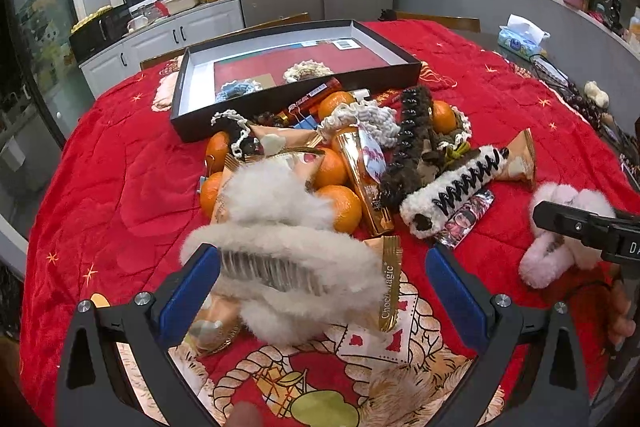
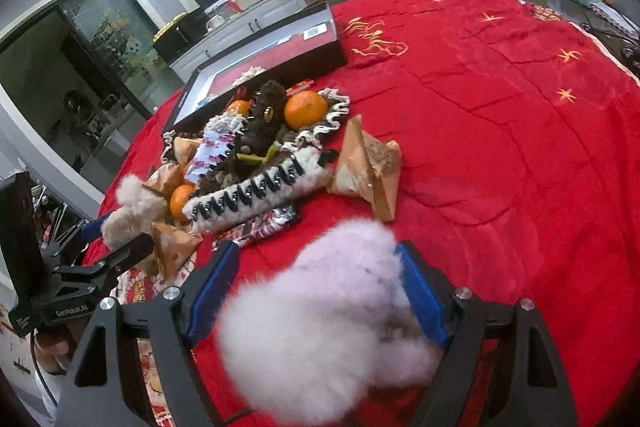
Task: Organize objects
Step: 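Grasp the beige fluffy clip with the left tool while the right grasps the pink fluffy clip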
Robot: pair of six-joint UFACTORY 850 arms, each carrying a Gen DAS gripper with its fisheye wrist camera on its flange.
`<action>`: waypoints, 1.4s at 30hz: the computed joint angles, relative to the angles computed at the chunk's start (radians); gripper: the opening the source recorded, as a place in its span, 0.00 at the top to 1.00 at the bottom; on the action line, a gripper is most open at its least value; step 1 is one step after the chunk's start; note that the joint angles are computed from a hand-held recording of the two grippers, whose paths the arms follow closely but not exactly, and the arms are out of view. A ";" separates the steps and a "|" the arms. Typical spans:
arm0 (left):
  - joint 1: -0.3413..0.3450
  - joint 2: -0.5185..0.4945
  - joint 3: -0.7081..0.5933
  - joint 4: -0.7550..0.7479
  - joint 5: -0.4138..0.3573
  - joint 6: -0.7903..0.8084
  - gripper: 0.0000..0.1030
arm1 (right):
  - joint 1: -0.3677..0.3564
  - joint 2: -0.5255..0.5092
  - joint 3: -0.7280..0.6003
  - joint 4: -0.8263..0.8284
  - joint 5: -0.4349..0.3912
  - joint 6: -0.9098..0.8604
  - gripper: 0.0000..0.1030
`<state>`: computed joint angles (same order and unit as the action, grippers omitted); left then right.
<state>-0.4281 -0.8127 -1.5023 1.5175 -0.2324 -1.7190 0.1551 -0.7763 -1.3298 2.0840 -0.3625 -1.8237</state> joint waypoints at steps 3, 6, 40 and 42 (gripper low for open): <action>-0.003 -0.009 -0.008 -0.011 -0.013 0.012 0.00 | 0.006 0.008 0.026 0.114 0.003 -0.105 0.22; -0.004 -0.014 -0.013 -0.007 -0.023 0.001 0.00 | 0.018 0.014 0.039 0.212 0.023 -0.217 0.23; 0.060 0.071 0.138 0.696 0.055 -0.867 0.73 | 0.042 0.028 0.078 0.555 0.055 -0.539 0.60; 0.060 0.081 0.153 0.761 0.044 -0.933 0.76 | 0.043 0.029 0.082 0.531 0.043 -0.513 0.66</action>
